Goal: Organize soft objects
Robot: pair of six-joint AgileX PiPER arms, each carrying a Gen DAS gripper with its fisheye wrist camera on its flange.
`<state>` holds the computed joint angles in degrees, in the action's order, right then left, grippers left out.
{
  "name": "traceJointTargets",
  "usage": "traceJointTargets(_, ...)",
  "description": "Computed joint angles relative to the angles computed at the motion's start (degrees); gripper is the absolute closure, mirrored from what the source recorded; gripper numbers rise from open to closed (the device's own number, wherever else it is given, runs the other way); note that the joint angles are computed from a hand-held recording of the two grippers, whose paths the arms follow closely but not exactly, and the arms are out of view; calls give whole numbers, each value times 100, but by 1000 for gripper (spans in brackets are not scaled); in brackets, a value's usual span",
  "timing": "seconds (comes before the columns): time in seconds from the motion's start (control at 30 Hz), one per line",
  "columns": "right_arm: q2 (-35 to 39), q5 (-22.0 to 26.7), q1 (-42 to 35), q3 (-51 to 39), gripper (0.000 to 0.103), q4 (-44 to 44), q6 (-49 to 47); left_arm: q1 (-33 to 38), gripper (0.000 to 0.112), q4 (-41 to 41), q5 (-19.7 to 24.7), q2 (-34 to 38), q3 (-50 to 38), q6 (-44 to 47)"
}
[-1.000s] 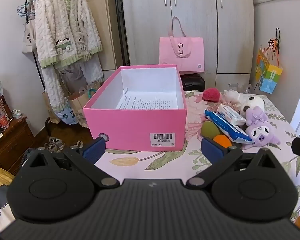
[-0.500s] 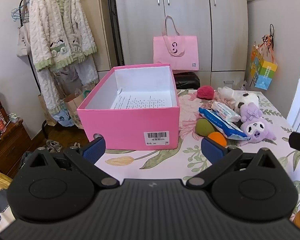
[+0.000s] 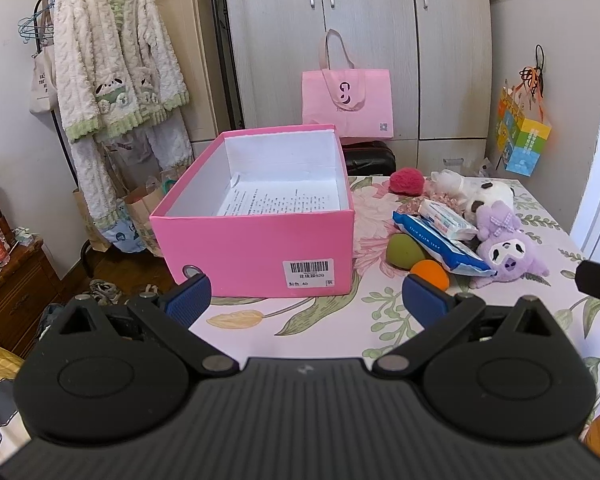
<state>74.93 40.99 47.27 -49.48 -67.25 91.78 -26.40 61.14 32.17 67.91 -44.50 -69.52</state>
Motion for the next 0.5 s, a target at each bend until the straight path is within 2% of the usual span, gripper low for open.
traceJointTargets(0.23,-8,2,2,8,3,-5,1,-87,9,128,64,34,16,-98)
traceJointTargets(0.5,-6,8,5,16,3,-4,10,0,9,-28,-150,-34,69,165)
